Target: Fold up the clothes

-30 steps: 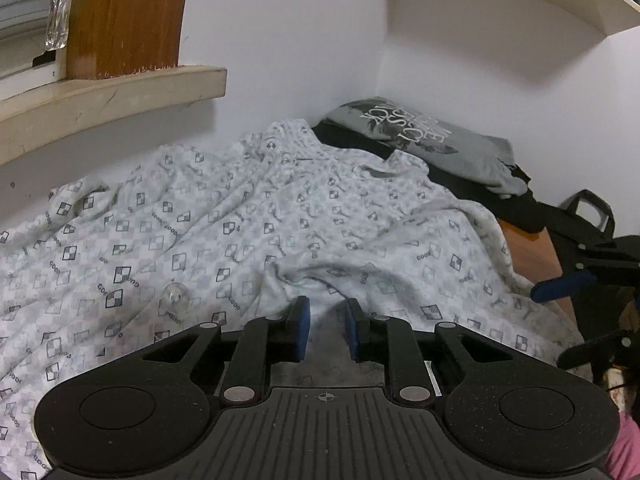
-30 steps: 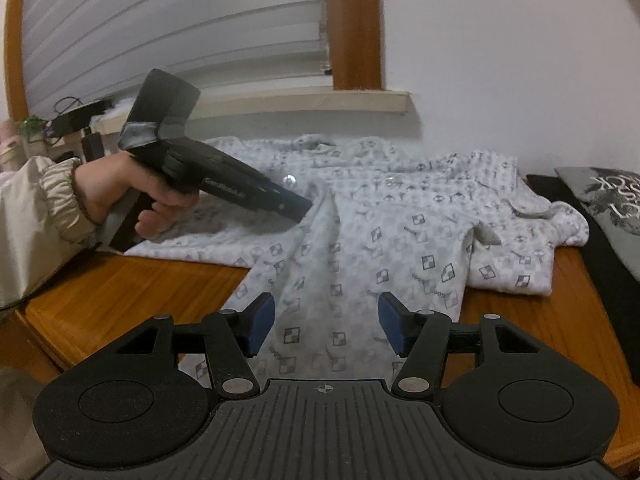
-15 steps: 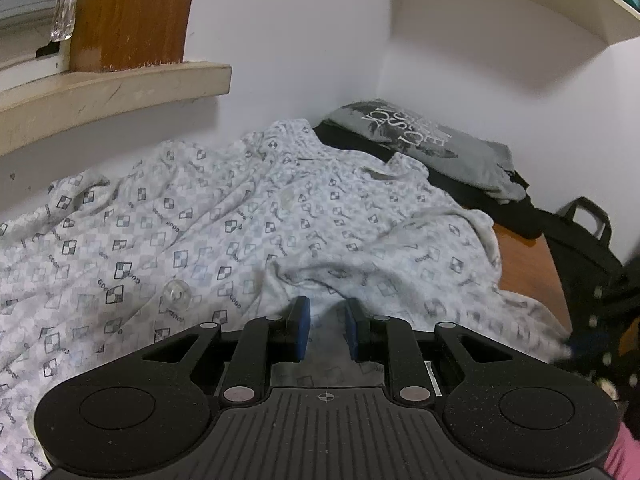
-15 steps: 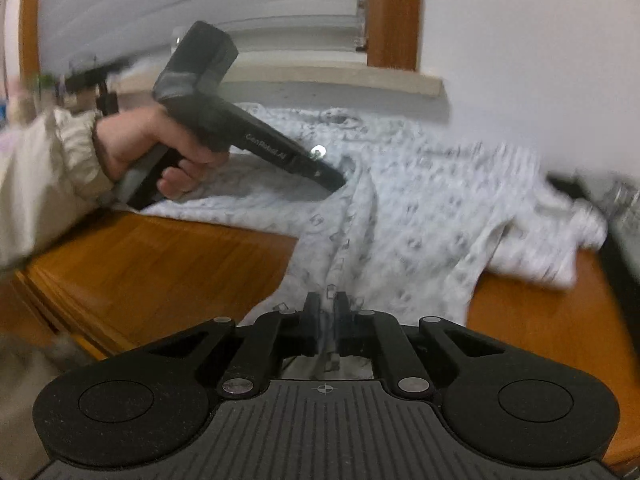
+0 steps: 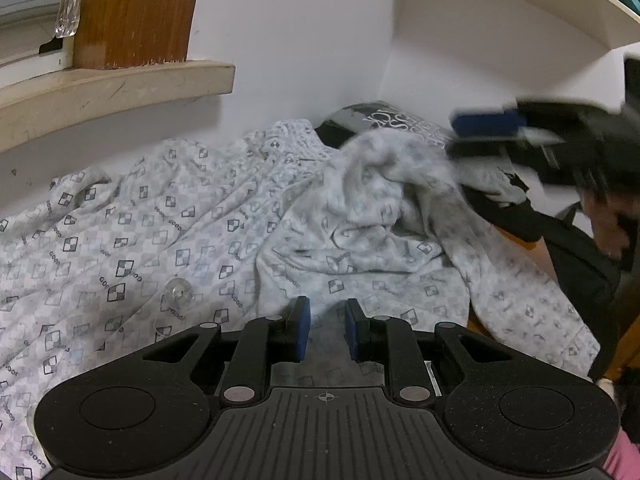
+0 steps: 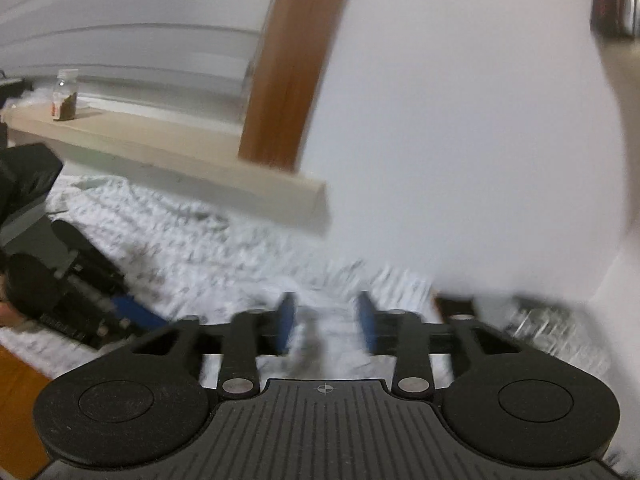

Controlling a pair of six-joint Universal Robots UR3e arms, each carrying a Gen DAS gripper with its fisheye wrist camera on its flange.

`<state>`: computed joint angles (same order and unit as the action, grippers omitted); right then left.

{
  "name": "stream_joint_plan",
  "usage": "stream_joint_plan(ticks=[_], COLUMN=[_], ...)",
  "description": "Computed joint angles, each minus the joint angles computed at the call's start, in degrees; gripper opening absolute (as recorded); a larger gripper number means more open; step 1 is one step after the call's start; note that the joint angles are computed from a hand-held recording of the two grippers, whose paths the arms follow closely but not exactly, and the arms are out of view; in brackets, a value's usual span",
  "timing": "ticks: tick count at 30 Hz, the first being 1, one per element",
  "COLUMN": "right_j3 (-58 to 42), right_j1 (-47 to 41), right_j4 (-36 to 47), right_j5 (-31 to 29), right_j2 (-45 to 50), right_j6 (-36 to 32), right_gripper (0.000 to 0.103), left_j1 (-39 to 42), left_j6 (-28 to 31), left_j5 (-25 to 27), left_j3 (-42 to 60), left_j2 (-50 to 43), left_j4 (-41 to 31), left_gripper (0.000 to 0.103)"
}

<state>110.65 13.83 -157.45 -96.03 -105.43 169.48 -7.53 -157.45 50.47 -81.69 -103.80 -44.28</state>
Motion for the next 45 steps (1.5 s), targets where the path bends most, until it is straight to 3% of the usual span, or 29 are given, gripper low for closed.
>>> stream_joint_plan(ticks=[3,4,11,12,13,14,15,17,21,24,27,29,30,31,33,38,41,43,45], right_j3=[9.03,11.5,23.71,25.05,25.94,26.09,25.68,23.87,15.23,1.57,-13.77,-24.14,-27.64,-30.83,-32.06,-18.31,-9.04,-5.01,-3.85], right_j1=[-0.05,-0.56,-9.82,-13.2,-18.23,-22.65,-24.67,-21.83,-19.41,-17.57,-13.47,-9.63,-8.57,-7.68,-8.1,-14.29,-22.54,-24.06,-21.58], right_j4=[0.31,1.21,13.61,16.08,19.55,23.45,25.59,23.83,18.28,15.4,10.36,3.18,0.38,-2.09,-2.84,1.69,10.64,13.42,12.98], right_j5=[1.88,1.93,6.88,10.72,17.12,22.92,26.06,24.29,21.84,19.5,13.0,5.62,3.13,0.82,1.71,11.7,26.46,29.02,23.99], right_j2=[-7.51,-10.04,-28.5,-31.88,-35.63,-38.76,-39.71,-36.64,-26.78,-12.28,3.23,13.96,17.62,20.9,22.87,14.55,7.1,5.19,6.47], right_j6=[0.1,0.77,3.86,2.87,0.77,-0.77,-2.37,-3.27,-5.23,-7.52,-7.97,-7.18,-5.14,-2.64,-0.88,0.28,-2.25,-4.24,-1.14], right_gripper=[0.085,0.087,0.086,0.073,0.051,0.04,0.015,0.009,0.008,0.008,0.007,0.008,0.015,0.029,0.053,0.054,0.054,0.055,0.055], left_j1=[0.01,0.01,0.95,1.48,2.04,2.49,2.85,3.44,3.28,3.61,4.02,4.68,5.06,5.28,5.4,4.22,3.74,3.45,3.11], left_j6=[-0.03,-0.06,0.28,0.59,0.89,0.63,0.44,0.43,0.71,0.26,-0.26,-2.44,-3.52,-3.98,-4.41,-4.07,-4.17,-3.63,-2.74], left_j5=[0.04,0.03,-1.52,-2.54,-3.58,-4.3,-4.89,-5.77,-5.24,-5.93,-6.77,-7.22,-7.54,-7.84,-8.04,-6.49,-5.81,-5.29,-4.93], left_j3=[-0.02,0.05,-1.33,-1.81,-2.27,-2.85,-3.31,-4.38,-6.19,-6.27,-6.25,-7.6,-7.96,-8.04,-8.27,-7.29,-6.73,-6.48,-6.69], left_j2=[-0.01,-0.08,1.28,1.73,2.18,2.63,3.02,4.0,5.62,5.41,5.08,5.37,5.29,5.19,5.18,4.57,4.2,4.15,4.57], left_j4=[0.07,0.07,-1.14,-1.94,-2.8,-3.1,-3.43,-4.04,-3.25,-3.11,-3.04,-0.37,0.6,0.89,1.55,1.67,1.19,0.81,0.55], left_gripper=[0.022,0.022,0.022,0.022,0.022,0.022,0.022,0.022,0.022,0.022,0.022,0.022,0.022,0.022,0.022,0.022,0.022,0.026,0.03])
